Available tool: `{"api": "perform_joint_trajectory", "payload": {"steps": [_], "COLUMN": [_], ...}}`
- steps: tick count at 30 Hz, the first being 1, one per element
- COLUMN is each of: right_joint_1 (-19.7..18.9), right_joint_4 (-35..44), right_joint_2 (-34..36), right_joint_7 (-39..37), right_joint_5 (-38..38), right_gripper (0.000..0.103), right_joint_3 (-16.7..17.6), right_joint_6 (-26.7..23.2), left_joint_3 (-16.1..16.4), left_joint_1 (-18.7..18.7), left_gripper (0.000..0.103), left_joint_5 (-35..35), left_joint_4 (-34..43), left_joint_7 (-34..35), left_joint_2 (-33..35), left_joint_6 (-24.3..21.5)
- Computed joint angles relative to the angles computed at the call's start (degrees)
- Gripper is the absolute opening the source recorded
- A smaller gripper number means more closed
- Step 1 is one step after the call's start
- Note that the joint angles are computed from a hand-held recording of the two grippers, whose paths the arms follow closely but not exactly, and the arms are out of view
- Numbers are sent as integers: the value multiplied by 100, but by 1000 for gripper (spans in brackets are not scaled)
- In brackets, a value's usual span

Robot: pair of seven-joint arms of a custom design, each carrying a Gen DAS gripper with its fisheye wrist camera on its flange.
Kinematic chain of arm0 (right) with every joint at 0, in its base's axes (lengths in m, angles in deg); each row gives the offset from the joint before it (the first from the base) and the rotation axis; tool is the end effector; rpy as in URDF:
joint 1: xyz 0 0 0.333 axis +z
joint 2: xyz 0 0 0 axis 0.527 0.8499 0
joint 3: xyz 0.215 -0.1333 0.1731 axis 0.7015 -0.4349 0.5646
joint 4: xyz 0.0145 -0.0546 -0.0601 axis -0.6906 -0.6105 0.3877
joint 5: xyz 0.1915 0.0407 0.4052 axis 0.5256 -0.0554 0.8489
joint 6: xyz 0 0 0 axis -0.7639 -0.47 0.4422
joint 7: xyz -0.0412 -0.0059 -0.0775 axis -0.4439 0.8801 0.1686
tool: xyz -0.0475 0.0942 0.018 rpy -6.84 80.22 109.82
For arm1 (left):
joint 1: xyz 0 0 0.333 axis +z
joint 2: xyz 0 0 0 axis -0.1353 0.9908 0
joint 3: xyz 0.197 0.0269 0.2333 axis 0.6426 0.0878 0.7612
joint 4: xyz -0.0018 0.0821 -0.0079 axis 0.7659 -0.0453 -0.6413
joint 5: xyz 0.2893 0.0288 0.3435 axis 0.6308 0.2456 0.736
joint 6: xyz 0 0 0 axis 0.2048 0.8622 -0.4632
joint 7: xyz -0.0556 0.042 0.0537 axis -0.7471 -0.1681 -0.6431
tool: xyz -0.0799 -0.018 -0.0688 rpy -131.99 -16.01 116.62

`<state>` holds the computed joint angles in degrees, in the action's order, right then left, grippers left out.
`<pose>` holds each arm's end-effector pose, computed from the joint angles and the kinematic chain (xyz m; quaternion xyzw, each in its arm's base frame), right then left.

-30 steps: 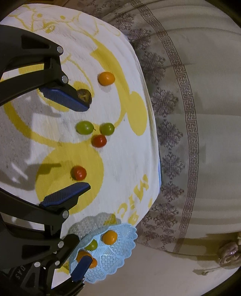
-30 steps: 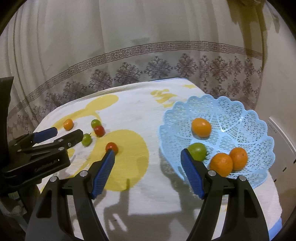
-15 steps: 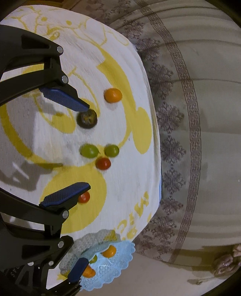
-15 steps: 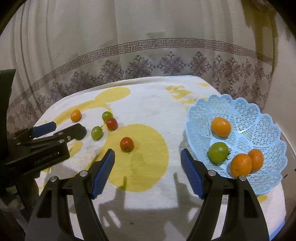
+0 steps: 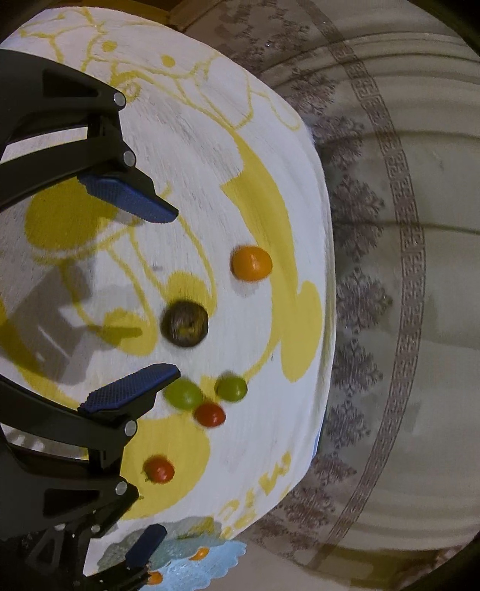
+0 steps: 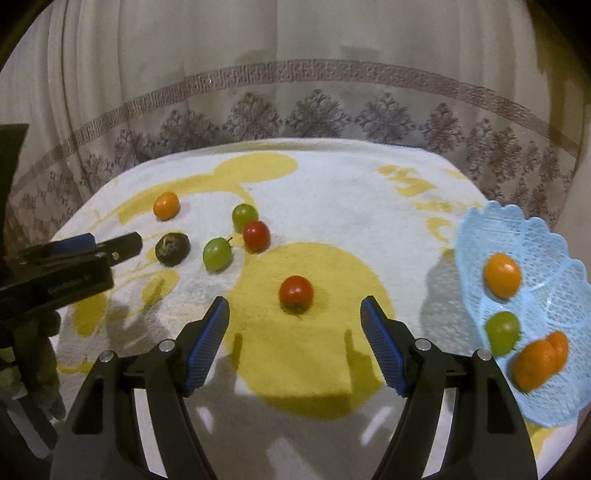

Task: Organize fruits
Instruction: 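Move both open grippers back from the basket toward the fruit on the towel, then close the right gripper on the red tomato while the left closes on the dark plum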

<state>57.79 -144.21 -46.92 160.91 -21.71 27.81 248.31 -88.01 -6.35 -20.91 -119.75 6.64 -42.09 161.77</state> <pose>0.5936 0.3215 0.4209 -0.7097 0.5912 -0.2169 0.3159 0.5940 -0.1034 0.4075 -0.6755 0.6208 -0.2768 0.2857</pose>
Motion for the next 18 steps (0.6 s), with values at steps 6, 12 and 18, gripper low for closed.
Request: {"api": "perform_joint_trajectory", "payload": {"steps": [6, 12, 18], "right_joint_1": [-65, -95, 121], "right_joint_4": [485, 814, 842], "right_joint_2": [496, 807, 841], "right_joint_7": [-762, -1349, -1259], "right_joint_5": [869, 1740, 1682], "right_gripper": [60, 55, 44], "right_joint_3": [97, 76, -165], "right_joint_6": [-294, -411, -391], "left_joint_3": [46, 92, 134], "left_joint_1": [-15, -109, -175], "left_gripper": [78, 78, 78], "left_joint_5": [-121, -147, -144], "left_joint_4": [106, 204, 265], "left_joint_7": [109, 239, 255], "left_joint_2": [182, 333, 410], "left_joint_6": [-47, -80, -122]}}
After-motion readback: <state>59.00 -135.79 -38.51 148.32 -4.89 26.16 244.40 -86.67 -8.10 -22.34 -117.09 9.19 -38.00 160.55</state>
